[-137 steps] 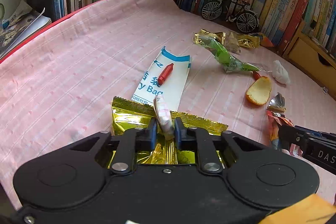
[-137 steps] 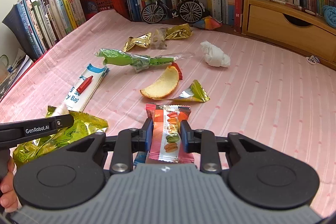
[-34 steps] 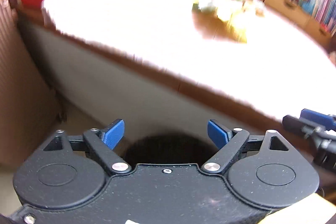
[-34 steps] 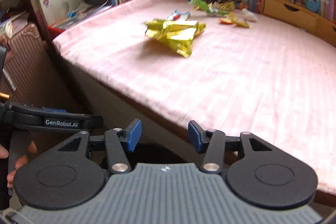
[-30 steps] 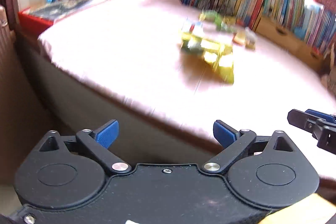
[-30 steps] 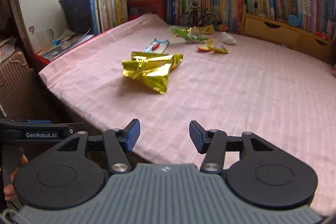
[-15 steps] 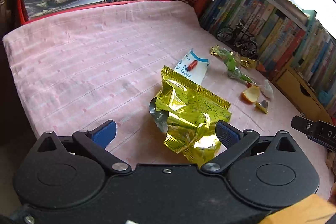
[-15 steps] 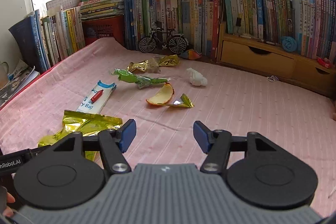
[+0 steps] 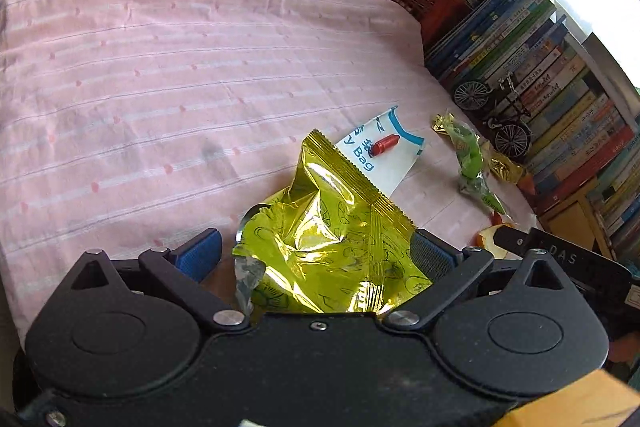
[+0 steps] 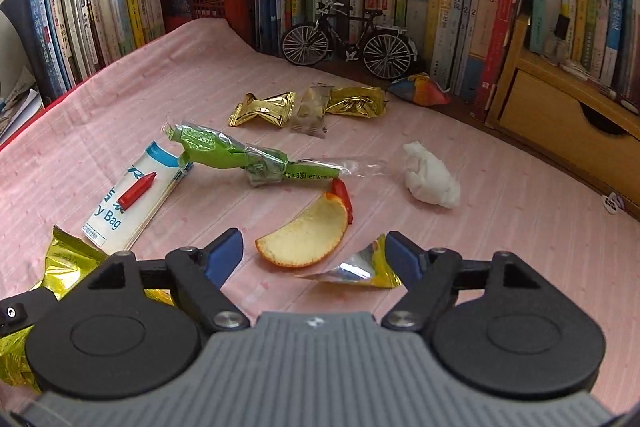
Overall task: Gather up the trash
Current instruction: 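Move the left gripper to the gold packet while the right approaches the apple slice, then grasp the large gold foil packet with the left gripper while the right grasps the apple slice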
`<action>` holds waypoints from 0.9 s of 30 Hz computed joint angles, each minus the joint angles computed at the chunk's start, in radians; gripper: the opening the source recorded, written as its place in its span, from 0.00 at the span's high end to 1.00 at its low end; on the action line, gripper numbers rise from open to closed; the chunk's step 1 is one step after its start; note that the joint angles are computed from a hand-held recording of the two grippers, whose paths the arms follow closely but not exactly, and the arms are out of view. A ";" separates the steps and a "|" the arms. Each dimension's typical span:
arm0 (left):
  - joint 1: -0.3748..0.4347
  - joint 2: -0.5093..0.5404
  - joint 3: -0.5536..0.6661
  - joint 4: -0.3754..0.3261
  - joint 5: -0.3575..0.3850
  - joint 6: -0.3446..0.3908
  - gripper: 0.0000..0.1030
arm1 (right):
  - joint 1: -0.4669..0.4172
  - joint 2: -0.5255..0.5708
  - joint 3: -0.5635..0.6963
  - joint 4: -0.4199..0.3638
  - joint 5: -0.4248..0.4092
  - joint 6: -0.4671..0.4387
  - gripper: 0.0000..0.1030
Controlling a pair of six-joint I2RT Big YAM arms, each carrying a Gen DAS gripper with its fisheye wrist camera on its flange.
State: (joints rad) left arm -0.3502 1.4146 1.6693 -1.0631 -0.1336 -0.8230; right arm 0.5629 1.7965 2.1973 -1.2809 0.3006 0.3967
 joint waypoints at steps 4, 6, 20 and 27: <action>-0.014 0.018 0.025 -0.005 0.005 0.032 0.11 | -0.010 0.041 0.024 -0.001 -0.028 -0.072 0.16; -0.020 0.023 0.033 -0.005 0.003 0.037 0.25 | -0.010 0.050 0.023 0.002 -0.028 -0.122 0.16; -0.060 0.007 0.067 0.006 -0.035 0.112 0.89 | -0.010 -0.032 -0.096 0.112 -0.077 -0.158 0.52; -0.084 -0.012 0.154 -0.056 -0.043 0.185 0.96 | 0.023 -0.103 -0.122 0.080 -0.059 -0.072 0.55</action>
State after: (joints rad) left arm -0.4346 1.4024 1.8231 -1.1190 -0.1770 -0.6384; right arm 0.5860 1.6935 2.0751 -1.2007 0.2412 0.3248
